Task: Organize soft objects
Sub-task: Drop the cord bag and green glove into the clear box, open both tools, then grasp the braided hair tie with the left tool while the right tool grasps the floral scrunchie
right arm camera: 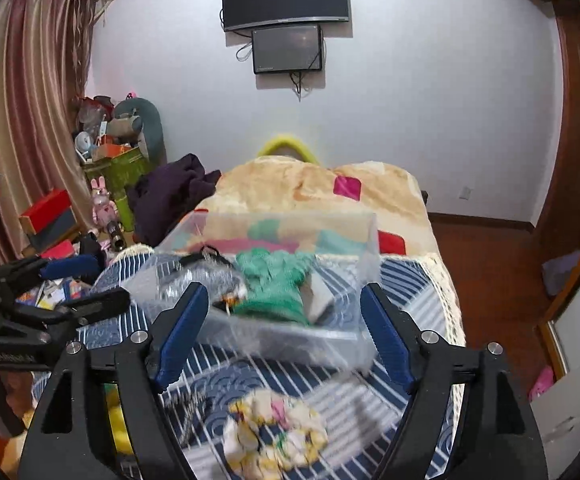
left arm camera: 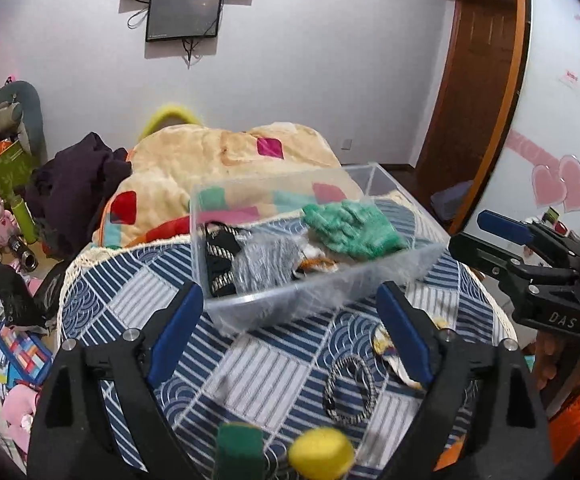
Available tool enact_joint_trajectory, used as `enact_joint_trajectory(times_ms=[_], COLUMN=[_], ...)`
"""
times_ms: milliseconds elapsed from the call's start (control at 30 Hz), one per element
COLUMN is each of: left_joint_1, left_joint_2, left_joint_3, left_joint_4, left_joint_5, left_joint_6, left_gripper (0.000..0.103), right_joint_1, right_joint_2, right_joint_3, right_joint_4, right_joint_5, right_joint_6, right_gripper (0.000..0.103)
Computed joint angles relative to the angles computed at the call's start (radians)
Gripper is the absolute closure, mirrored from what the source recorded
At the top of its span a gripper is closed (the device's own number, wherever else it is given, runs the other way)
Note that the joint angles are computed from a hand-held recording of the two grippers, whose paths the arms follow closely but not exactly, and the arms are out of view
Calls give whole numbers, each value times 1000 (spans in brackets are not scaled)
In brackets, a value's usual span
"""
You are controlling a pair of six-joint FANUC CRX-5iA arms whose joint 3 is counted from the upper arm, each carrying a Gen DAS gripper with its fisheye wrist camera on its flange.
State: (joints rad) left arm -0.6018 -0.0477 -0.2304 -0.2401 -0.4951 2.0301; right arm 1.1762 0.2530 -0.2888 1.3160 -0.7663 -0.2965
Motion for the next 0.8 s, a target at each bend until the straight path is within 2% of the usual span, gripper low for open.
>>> enact_joint_trajectory(times_ms=[167, 333, 633, 767, 800], left_joint_1=[-5, -13, -18, -3, -4], left_joint_2=[12, 52, 134, 146, 147], left_joint_3=[-35, -60, -71, -93, -90], left_joint_4=[87, 182, 325, 398, 384], left_joint_5=[2, 0, -43, -27, -23], left_joint_6=[-85, -162, -270, -316, -302], left_gripper=[14, 14, 15, 27, 29], right_joint_1=[20, 42, 59, 58, 58], right_joint_2=[-17, -1, 19, 25, 29], right_joint_3=[-41, -39, -51, -47, -45], right_joint_4=[-65, -158, -278, -327, -327], right_joint_5=[4, 11, 81, 94, 93], right_joint_6=[-7, 50, 127, 165, 174], right_gripper=[27, 27, 27, 27, 27])
